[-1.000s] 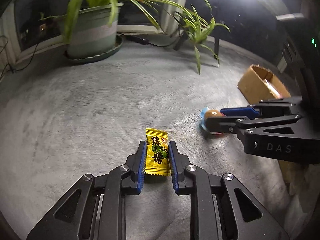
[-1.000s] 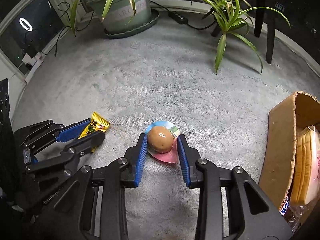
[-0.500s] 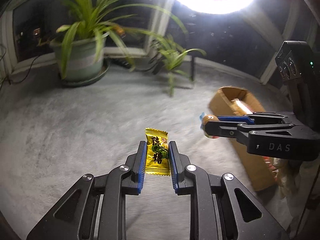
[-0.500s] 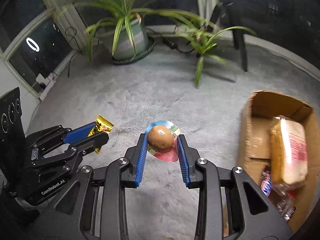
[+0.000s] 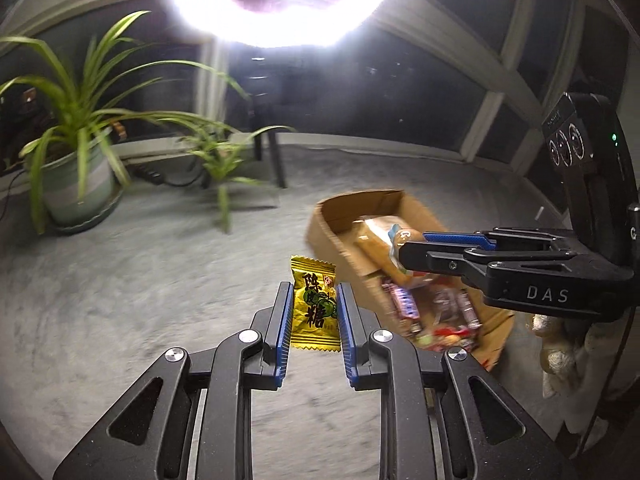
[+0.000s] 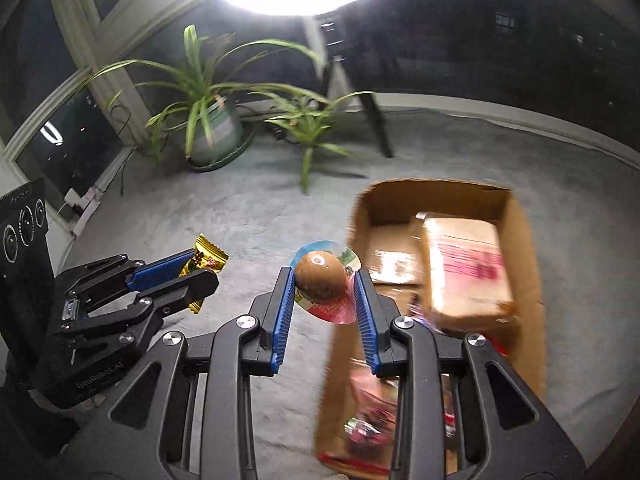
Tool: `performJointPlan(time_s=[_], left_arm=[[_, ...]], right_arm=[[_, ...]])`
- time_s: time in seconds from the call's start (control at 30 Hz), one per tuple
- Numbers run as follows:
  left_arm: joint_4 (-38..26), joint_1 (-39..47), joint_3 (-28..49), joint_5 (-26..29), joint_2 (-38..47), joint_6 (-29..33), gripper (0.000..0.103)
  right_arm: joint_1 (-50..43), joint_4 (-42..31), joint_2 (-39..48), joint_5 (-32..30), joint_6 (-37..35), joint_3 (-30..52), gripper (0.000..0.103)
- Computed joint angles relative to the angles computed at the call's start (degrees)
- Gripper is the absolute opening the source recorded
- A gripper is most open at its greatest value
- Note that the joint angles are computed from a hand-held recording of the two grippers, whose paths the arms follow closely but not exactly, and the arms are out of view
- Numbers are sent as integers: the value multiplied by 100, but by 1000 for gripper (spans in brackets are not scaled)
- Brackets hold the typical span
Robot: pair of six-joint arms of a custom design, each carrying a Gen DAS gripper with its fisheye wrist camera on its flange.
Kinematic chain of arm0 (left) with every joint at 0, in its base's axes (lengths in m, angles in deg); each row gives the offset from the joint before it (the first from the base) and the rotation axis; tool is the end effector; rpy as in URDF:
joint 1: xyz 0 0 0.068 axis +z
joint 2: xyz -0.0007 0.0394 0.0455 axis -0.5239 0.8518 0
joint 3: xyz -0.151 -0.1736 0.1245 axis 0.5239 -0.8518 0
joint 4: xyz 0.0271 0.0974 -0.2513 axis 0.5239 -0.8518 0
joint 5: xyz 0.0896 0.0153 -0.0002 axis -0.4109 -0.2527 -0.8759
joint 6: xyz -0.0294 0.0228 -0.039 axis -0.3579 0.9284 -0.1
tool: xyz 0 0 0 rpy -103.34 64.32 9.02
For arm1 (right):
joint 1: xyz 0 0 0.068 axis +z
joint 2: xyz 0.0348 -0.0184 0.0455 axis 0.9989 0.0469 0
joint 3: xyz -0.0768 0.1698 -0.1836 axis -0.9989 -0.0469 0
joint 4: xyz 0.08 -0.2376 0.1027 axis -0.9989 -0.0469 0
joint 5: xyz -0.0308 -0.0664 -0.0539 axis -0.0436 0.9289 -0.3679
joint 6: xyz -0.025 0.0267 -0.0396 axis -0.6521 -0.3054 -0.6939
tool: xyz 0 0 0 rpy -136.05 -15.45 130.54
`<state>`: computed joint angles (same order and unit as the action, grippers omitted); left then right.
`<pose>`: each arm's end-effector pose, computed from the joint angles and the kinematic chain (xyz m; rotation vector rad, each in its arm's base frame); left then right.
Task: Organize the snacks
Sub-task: 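Carry both candies over the box and open both grippers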
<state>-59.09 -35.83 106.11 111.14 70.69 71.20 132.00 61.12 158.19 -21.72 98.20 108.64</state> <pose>0.3318 -0.0440 0.1177 0.6864 2.2760 -0.6031 0.2972 0.2769 0.1415 0.1540 2.4842 0.2164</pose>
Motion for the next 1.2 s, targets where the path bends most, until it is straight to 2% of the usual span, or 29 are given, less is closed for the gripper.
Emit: performJointPlan(time_s=[0.37,0.67,0.97,1.2], left_arm=[[197,-1148,-125,-271,13,-524,20],[330,-1771,3,-745,327,-809,20],[388,-1991,-30,-1012,364,-885,20],[377,-2032,-80,-1120,303,-888,34]], right_arm=[[-50,72,-1115,304,610,-1557,31],[-113,227,-1370,269,846,-2180,32],[-98,455,-1386,149,954,-2472,36],[-83,517,-1427,130,1002,-2571,37]])
